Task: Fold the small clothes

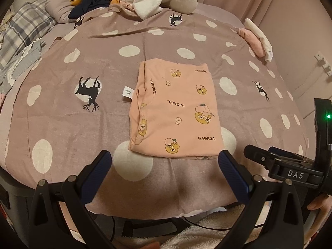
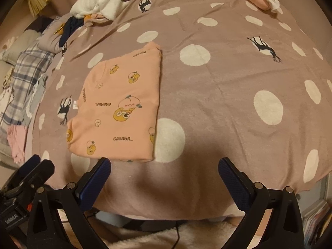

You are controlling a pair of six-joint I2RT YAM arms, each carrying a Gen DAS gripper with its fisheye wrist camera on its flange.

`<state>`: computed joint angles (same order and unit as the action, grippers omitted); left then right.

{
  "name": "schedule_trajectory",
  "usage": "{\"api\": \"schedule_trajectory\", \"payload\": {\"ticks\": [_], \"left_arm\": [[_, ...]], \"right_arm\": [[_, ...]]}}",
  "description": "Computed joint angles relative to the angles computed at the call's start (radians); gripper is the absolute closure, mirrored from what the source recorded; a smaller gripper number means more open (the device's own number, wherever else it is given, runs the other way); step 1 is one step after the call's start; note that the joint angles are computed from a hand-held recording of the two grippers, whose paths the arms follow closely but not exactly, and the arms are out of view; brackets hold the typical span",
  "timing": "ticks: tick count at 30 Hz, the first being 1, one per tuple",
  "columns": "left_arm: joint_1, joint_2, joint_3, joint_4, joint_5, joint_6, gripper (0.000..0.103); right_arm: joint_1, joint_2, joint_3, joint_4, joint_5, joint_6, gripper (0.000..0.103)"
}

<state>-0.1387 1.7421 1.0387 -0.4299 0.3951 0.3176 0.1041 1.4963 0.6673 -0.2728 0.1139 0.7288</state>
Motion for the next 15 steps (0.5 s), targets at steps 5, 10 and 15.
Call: {"api": "schedule_trajectory", "payload": {"ticks": [5,10,15], "left_arm": [[-0.005,-0.005,-0.013,0.015,-0.008,-0.001,0.000],[-0.015,-0.009,-0.017,0.014,-0.013,0.001,0.000],[-0.024,-0.015,-0.030,0.029,-0.031,0.001,0.000]], "right_arm": [[0.012,-0.003,0.003,-0.013,0.013,0.003,0.001],[0.021,-0.003,0.006,-0.017,0.015,0.000,0.001],[0.029,0.004,0.010,-0.023,0.021,0.003,0.001]]}}
